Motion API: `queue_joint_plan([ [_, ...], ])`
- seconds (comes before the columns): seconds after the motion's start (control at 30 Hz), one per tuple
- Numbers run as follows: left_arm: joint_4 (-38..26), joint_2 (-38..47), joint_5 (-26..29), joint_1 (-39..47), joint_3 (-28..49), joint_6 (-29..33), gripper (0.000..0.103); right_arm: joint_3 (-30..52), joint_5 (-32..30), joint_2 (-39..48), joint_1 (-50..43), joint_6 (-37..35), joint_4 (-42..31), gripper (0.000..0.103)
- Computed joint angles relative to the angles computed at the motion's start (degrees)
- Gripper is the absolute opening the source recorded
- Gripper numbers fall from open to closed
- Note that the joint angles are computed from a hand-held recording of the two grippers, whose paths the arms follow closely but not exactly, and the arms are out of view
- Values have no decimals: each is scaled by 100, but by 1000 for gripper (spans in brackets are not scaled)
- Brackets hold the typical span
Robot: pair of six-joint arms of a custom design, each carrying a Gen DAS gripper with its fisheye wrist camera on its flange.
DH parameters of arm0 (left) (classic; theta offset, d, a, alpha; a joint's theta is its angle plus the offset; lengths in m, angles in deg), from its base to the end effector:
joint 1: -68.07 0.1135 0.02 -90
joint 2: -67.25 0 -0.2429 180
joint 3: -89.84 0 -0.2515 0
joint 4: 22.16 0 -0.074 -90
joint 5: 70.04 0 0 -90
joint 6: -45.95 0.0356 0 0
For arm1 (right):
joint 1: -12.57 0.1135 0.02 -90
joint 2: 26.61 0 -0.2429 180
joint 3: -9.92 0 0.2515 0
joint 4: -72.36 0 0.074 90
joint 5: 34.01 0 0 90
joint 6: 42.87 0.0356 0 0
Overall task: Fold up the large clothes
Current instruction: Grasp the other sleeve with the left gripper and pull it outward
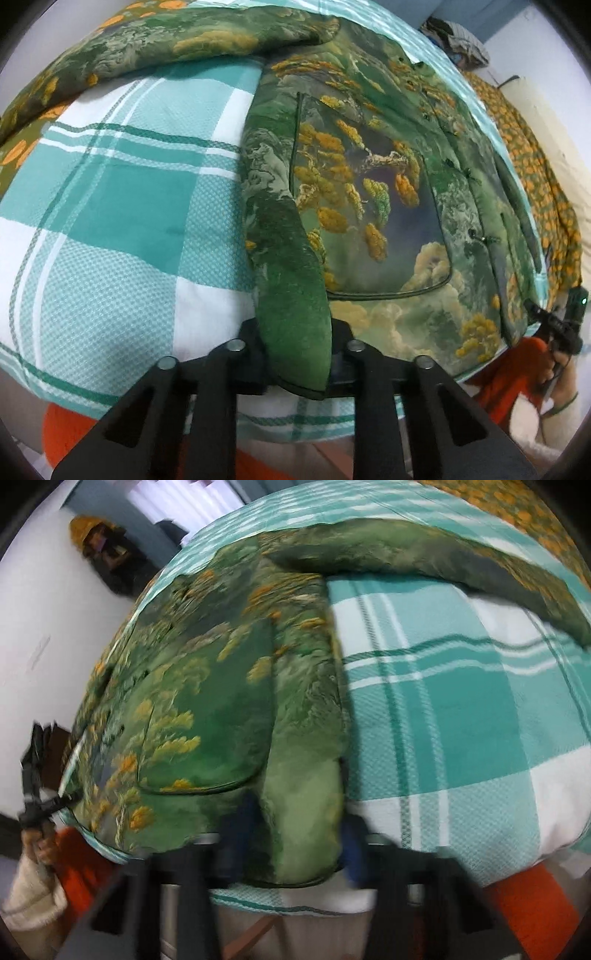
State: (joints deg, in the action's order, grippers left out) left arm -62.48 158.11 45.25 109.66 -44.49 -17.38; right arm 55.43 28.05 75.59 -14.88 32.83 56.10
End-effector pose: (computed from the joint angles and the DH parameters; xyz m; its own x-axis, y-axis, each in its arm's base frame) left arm 0.1666 0.1275 0.0721 -0.9245 -0.2779 -0.2611 -0.1793 0.9212 -0.3454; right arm 0.2210 -0.0960 0.0399 -0.8926 0.2178 -0.3948 0.0669 0.9299 0.3617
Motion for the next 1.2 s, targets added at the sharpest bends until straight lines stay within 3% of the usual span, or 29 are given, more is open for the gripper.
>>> queue_joint_plan([
  [0.27,-225,-189,51,200,-15,296,14,-293,-154,-976,-208,-162,-562,14],
  [0.4,-464,-316,-46,600,-113,846,14,-420,-270,-1289,-500,-488,-949,14],
  [0.53,-128,-359,-151,545,-290,933,19,-715,273,-1356,26,-157,-355,14],
  [0.63,123,-1011,-360,228,-582,706,36,-540,598,-1154,310,248,-81,24],
  [0.67,143,-1309,-434,172,-704,691,52,-585,737,-1228,412,388,22,30],
  [0.7,143,-1651,-523,112,-811,652,66,-657,857,-1391,479,434,83,45],
  [0.73,62,-2021,-505,151,-906,685,70,-719,946,-1554,504,426,137,53],
  [0.87,-626,-3346,-254,376,-1022,806,82,-1133,1351,-2641,570,390,183,53],
  [0.93,-969,-4050,-113,505,-1007,808,88,-1420,1513,-3262,651,433,158,58],
  [1.03,-1211,-4728,-84,199,-889,329,96,-1597,1945,-4020,1037,566,81,70],
  [1.2,-1457,-5412,-19,-535,-652,-832,102,-1697,2469,-4686,1728,689,-103,75],
])
